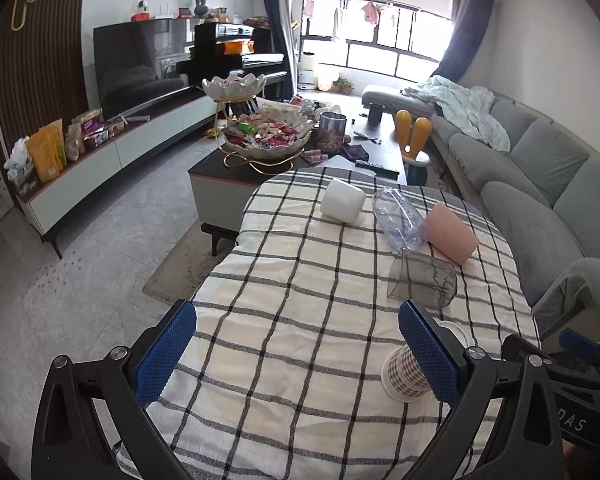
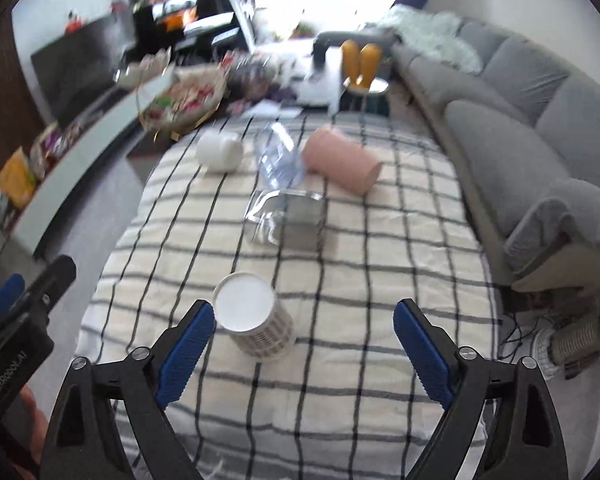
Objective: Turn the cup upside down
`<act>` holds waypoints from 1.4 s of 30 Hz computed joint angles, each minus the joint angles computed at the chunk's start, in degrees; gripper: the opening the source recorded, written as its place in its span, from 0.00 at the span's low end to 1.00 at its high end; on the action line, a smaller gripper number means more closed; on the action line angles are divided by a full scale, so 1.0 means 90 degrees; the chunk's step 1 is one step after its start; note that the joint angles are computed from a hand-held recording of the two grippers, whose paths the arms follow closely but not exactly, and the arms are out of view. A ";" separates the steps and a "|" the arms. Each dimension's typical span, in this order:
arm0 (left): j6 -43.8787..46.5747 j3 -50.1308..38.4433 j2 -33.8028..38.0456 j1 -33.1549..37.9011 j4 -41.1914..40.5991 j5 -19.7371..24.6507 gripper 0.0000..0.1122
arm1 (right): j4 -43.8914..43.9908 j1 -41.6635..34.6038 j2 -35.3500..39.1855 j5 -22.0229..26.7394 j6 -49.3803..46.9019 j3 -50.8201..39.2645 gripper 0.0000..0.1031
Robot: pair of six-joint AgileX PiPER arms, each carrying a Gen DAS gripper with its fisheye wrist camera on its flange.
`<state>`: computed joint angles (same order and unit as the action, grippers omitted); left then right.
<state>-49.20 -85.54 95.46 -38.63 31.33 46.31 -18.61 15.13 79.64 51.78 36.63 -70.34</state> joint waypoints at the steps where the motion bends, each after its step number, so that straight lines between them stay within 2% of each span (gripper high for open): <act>1: -0.0016 0.0015 -0.0025 -0.0059 0.0075 0.0015 0.92 | -0.0084 0.0019 -0.0093 -0.0063 0.0091 0.0077 0.91; 4: -0.0100 0.0126 -0.0125 -0.0260 0.0325 -0.0012 0.92 | -0.0505 0.0195 -0.0351 -0.0293 0.0465 0.0348 0.91; 9: -0.0204 0.0324 -0.0198 -0.0536 0.0713 -0.0084 0.92 | -0.1923 0.0747 -0.0795 -0.0548 0.1815 0.0956 0.94; 14: -0.0316 0.0562 -0.0296 -0.0671 0.0943 -0.0231 0.92 | -0.2975 0.1216 -0.1233 -0.0421 0.2902 0.1441 0.98; 31: -0.0800 0.0972 -0.0562 -0.0802 0.1280 -0.0442 0.92 | -0.3402 0.1729 -0.1601 -0.0024 0.3460 0.1691 0.99; 42: -0.0804 0.0996 -0.0652 -0.0824 0.1256 -0.0411 0.92 | -0.3409 0.1760 -0.1621 -0.0015 0.3511 0.1672 0.99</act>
<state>-56.44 -76.58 89.59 -46.04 42.63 42.62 -49.30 30.97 65.05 51.65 68.22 -55.29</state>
